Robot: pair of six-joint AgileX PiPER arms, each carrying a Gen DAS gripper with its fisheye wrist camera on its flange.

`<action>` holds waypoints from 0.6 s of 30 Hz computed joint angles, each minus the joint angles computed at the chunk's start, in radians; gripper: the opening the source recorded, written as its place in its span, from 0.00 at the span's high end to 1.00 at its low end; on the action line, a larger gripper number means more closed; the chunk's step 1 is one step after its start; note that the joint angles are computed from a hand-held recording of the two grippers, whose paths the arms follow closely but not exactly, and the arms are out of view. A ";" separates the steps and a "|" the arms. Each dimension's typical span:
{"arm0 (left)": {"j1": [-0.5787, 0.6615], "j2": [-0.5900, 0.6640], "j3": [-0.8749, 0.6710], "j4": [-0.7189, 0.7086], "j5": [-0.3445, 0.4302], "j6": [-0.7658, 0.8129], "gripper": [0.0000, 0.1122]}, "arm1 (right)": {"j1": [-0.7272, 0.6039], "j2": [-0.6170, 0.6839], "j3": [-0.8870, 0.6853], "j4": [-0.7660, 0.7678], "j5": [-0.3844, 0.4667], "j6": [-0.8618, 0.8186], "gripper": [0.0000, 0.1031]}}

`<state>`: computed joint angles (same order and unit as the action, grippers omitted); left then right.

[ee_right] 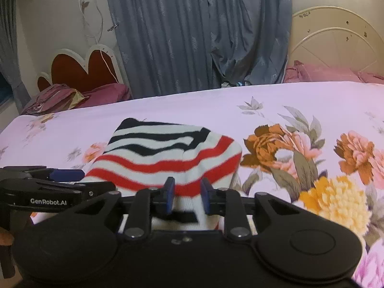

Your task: Fold small clothes

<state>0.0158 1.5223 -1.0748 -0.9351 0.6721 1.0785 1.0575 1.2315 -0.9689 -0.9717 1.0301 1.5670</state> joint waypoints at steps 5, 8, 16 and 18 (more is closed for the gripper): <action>0.079 -0.065 0.095 -0.057 0.075 0.084 0.27 | 0.168 -0.032 0.035 -0.019 0.115 0.108 0.81; 0.093 -0.049 0.115 -0.047 0.079 0.091 0.27 | 0.206 -0.017 0.055 -0.002 0.143 0.119 0.82; 0.131 -0.023 0.154 -0.102 0.104 0.149 0.27 | 0.195 -0.030 0.086 0.042 0.136 0.162 0.95; 0.130 -0.009 0.143 -0.084 0.105 0.119 0.21 | 0.186 -0.033 0.114 0.046 0.118 0.158 0.95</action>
